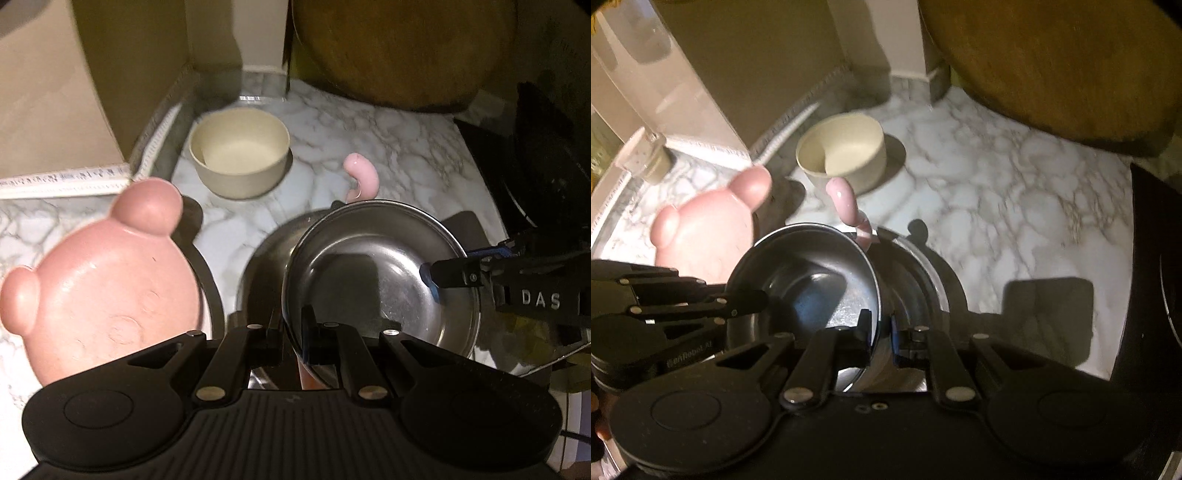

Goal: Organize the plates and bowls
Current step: 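Lower the pink-handled pot into the steel bowl with both grippers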

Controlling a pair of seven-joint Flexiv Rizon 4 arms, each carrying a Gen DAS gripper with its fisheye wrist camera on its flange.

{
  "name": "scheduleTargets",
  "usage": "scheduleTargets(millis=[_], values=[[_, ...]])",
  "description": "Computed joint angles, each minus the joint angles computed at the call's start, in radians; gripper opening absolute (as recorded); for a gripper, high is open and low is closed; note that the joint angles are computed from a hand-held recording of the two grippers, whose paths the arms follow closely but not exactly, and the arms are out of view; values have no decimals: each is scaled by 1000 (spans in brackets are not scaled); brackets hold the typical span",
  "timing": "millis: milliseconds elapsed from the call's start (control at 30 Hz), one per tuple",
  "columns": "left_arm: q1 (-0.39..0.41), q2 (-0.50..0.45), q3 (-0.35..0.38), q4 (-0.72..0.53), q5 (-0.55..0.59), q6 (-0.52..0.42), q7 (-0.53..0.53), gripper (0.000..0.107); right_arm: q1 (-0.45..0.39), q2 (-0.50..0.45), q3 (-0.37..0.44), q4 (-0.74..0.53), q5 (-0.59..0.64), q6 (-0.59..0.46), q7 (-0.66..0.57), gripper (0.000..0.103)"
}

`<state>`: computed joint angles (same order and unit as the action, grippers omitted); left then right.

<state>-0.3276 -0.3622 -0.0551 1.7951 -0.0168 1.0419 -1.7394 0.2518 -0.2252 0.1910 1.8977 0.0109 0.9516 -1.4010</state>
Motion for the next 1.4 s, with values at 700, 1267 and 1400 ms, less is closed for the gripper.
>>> scheduleTargets(millis=[700, 1267, 1400], values=[[-31, -74, 18, -69, 69, -52, -16, 8, -13, -48, 1, -4, 2, -7, -20, 10], [-16, -68, 7, -22, 38, 7, 17, 8, -11, -37, 6, -9, 24, -15, -28, 21], [-7, -61, -2, -10, 14, 21, 39, 8, -4, -34, 3, -2, 6, -6, -26, 25]])
